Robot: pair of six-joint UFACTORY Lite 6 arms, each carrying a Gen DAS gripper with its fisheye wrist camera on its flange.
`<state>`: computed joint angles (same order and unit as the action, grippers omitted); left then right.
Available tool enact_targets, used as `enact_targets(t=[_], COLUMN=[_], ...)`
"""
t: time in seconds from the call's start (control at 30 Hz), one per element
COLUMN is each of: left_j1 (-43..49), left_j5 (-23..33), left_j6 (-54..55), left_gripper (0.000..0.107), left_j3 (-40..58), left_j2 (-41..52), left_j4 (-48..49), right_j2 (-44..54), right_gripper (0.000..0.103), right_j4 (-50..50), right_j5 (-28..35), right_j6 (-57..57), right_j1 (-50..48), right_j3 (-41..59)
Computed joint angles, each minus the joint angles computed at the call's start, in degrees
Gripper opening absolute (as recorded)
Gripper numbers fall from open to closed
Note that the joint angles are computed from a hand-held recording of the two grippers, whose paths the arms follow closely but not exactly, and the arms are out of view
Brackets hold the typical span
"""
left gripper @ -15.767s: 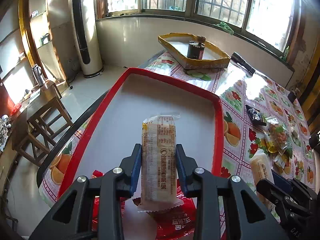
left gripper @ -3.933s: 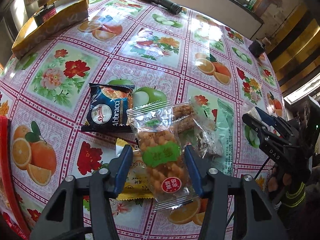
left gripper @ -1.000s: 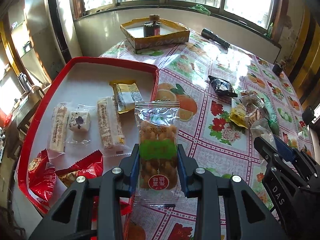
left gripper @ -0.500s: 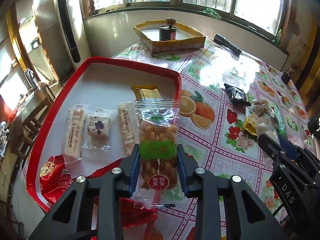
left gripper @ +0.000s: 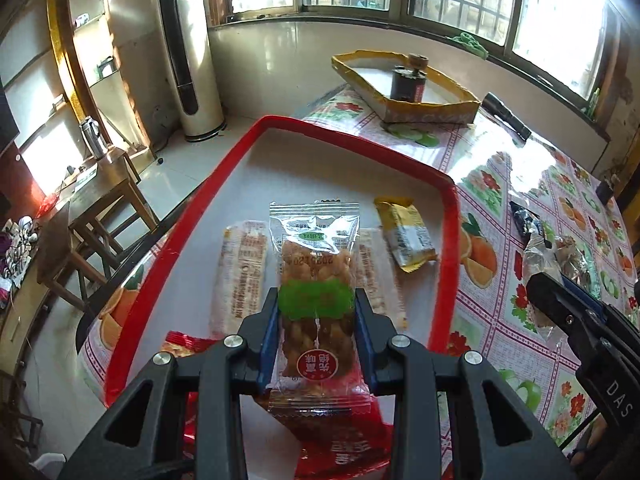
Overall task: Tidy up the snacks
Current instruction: 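Carry both held bags toward the red tray, then lower both bags into the red tray and open both grippers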
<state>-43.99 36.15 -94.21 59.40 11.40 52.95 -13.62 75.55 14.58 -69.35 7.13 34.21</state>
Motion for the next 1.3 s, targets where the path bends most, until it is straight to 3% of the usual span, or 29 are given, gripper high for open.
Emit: enact_targets(t=[0.07,0.27,0.77,1.13,1.3], left_j1=[2.0,6.8,9.4,9.2,8.3], left_j5=[-0.7,-2.8,-4.5,-3.8,-2.5], left_j6=[0.5,2.4,4.1,5.3,3.6], left_gripper=[0.034,0.034,0.034,0.037,0.052], left_j3=[-1.1,-2.1,-1.9,-1.7,-3.4], left_j2=[-0.8,-0.6,1.9,2.2,-0.8], left_j4=[-0.1,-0.3,-0.4,-2.5,-1.6], right_j2=[3.4,12.6,27.5,29.8,27.0], right_gripper=[0.034,0.034,0.034,0.037,0.044], right_j4=[6.8,15.8,17.8,19.0,21.5], right_j5=[3.3,2.7,0.4,-1.0,0.5], right_j6=[-5.9,-12.5,-14.3,-15.1,-17.9], right_j1=[0.8,6.9,15.1,15.6,14.4], right_j3=[2.1,9.4,21.0,22.1,19.7])
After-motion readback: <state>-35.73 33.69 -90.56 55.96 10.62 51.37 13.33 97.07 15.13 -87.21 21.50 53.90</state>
